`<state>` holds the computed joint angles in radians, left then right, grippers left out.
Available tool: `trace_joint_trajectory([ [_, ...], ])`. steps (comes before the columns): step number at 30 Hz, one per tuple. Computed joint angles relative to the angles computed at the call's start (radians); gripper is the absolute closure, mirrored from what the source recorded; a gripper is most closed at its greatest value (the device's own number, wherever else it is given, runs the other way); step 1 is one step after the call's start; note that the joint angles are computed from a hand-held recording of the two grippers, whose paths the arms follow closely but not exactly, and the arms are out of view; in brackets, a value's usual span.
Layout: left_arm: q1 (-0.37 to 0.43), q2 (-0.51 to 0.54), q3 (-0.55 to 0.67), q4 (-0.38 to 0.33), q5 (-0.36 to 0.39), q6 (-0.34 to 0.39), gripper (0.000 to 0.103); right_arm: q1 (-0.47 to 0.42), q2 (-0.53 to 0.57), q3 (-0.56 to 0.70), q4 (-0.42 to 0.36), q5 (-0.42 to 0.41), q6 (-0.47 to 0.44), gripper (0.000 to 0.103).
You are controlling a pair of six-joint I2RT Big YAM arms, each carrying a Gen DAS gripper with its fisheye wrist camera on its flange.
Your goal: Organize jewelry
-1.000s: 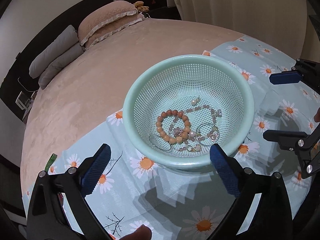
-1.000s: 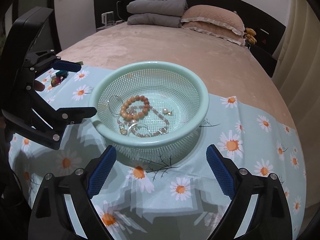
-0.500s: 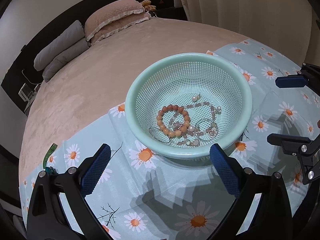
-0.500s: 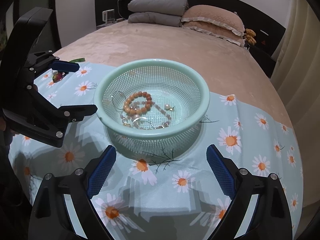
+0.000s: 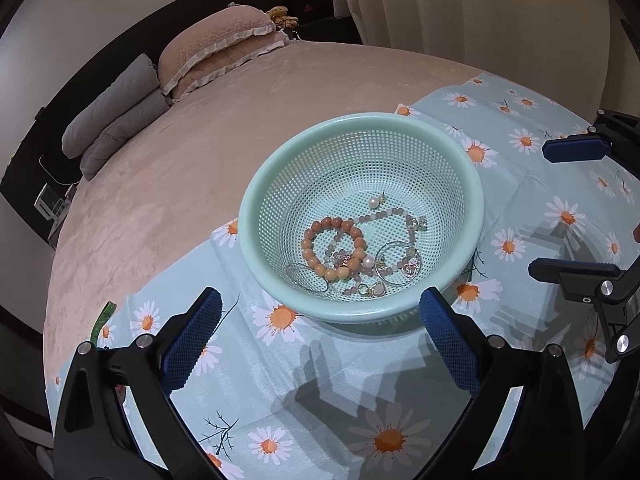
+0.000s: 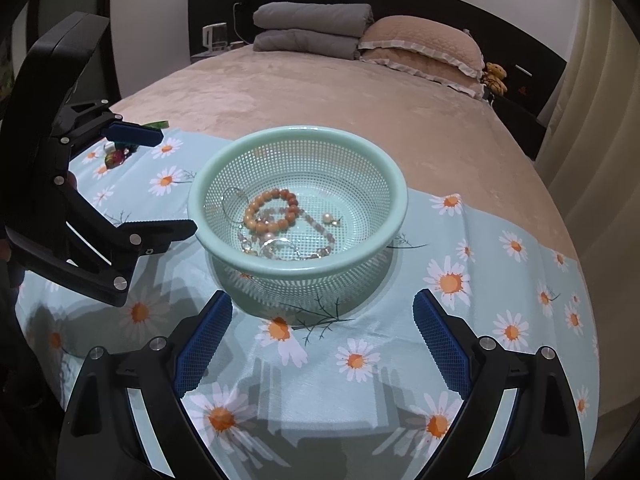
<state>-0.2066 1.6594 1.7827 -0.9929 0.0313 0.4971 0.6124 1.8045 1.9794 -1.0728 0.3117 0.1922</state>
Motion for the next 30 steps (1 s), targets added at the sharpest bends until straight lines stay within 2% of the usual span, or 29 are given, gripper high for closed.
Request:
trace_joint_trajectory([
  [15,0.002,0.005,0.005,-0.014,-0.033,-0.005,0.006,-0.001,-0.013,-0.018,0.003,0.002,0.009,0.015],
  [27,-0.005,0.013,0.005,-0.02,-0.041,-0.002,0.006,-0.003,-0.004,-0.011,-0.033,0.017,0.016,0.015],
  [30,-0.005,0.016,0.006,-0.025,-0.04,0.001,0.006,-0.006,-0.012,-0.025,-0.013,0.004,0.019,0.015],
])
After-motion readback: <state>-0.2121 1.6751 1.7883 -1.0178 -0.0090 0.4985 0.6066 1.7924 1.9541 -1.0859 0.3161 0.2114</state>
